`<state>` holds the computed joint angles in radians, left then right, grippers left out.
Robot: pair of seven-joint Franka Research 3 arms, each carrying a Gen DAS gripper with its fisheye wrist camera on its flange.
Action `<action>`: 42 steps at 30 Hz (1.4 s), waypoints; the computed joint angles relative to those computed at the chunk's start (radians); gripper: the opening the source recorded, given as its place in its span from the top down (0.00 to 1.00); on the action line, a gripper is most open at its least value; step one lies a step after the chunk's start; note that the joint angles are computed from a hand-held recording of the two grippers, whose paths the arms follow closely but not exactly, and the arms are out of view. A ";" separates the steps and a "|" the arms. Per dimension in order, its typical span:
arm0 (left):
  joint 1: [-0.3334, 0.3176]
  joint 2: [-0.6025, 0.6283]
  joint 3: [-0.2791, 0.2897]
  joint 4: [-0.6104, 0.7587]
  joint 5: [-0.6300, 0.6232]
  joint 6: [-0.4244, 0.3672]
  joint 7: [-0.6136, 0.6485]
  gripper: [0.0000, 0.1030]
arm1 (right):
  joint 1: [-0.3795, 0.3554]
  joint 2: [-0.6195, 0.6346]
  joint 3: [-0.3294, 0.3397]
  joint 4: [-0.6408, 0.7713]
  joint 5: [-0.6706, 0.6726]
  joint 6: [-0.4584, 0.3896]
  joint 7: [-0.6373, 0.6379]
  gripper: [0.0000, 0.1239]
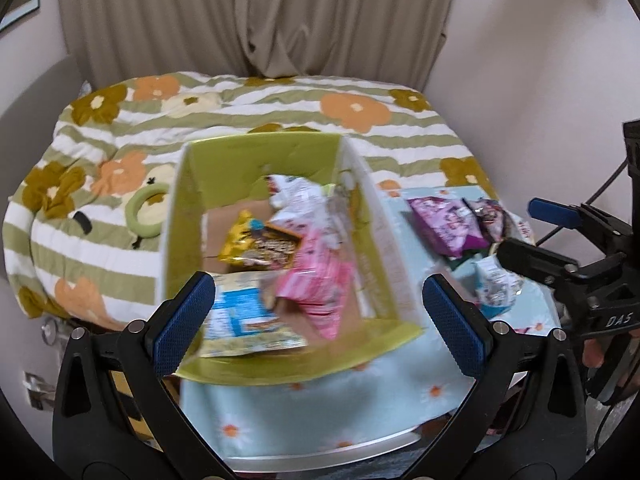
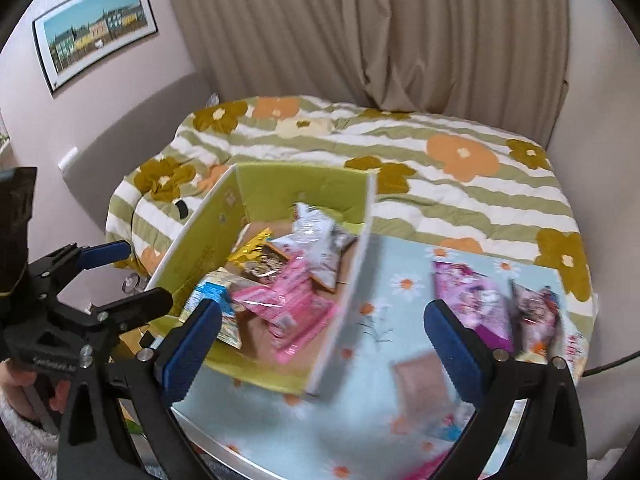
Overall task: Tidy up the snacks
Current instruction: 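Grasp the white printed bag with the left gripper while the right grasps the corn-roll bag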
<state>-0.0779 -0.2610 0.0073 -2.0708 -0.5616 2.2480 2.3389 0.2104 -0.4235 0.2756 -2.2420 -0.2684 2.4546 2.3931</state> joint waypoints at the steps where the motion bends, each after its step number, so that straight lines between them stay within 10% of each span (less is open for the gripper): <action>1: -0.006 -0.012 -0.008 -0.010 -0.004 0.001 -0.010 0.00 | -0.002 -0.040 -0.005 -0.027 -0.005 -0.016 0.000 0.18; 20: -0.294 -0.095 -0.162 -0.195 0.006 0.110 -0.338 0.00 | -0.200 -0.671 -0.218 -0.538 0.188 -0.138 -0.350 0.18; 42: -0.354 0.224 -0.297 -0.153 0.209 0.286 -0.565 0.00 | -0.375 -0.297 -0.194 -0.599 0.328 0.115 -0.348 0.19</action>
<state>-0.4317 -0.0368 -0.2893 -2.2239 -0.3523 2.5336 1.7737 -0.1650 -0.7207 0.0815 -2.8412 0.0594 2.5695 2.0450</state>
